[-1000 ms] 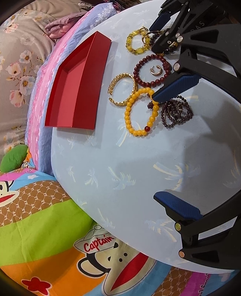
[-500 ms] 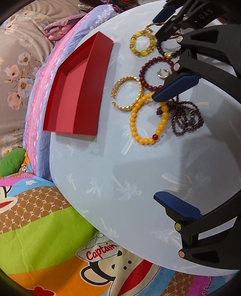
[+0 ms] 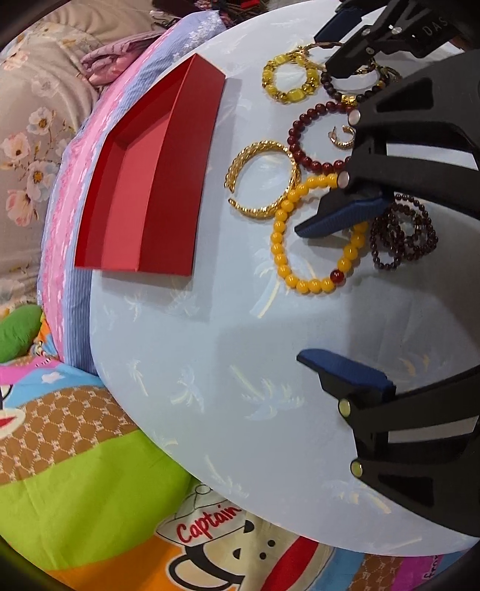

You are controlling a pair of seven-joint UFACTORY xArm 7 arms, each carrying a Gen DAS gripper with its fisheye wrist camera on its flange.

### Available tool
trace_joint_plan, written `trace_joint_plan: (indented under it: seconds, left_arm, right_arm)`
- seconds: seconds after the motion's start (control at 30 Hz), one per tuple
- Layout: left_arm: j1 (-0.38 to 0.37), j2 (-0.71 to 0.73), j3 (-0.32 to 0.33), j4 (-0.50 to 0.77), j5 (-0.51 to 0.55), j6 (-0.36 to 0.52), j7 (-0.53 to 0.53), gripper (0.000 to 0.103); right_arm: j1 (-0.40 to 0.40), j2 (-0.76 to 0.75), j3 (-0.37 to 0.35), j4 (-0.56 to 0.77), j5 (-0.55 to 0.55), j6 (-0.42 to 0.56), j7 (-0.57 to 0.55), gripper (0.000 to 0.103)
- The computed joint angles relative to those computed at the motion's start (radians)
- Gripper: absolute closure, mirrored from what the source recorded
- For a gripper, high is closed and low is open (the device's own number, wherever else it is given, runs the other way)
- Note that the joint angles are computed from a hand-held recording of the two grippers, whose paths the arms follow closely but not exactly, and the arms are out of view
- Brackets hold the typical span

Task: Organize jewelry
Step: 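Grasp the orange bead bracelet with the left tool while the right tool grasps the thin gold bangle, then carry both bracelets into the red box and open both tools to release them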

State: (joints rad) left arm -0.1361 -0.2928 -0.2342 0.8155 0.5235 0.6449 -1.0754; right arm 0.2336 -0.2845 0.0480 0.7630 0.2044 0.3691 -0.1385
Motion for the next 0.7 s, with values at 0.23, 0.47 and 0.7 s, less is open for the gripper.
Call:
trace_joint_plan:
  seconds: [0.23,0.47,0.7]
  left_arm:
    - [-0.019,-0.007,0.016,-0.01,-0.052,-0.057,0.072,0.096]
    - [-0.014,-0.053,-0.005,-0.019,-0.069,-0.058,0.089,0.096]
    - [-0.013,-0.077,-0.012,0.017,-0.103,-0.06,0.133,0.096]
  right_arm:
    - [0.009,-0.011,-0.003,-0.007,0.008,0.001,-0.014,0.046]
    - [0.021,-0.05,-0.015,-0.024,0.026,0.006,-0.037,0.046]
    - [0.041,-0.07,-0.04,0.011,0.065,0.022,-0.077,0.046]
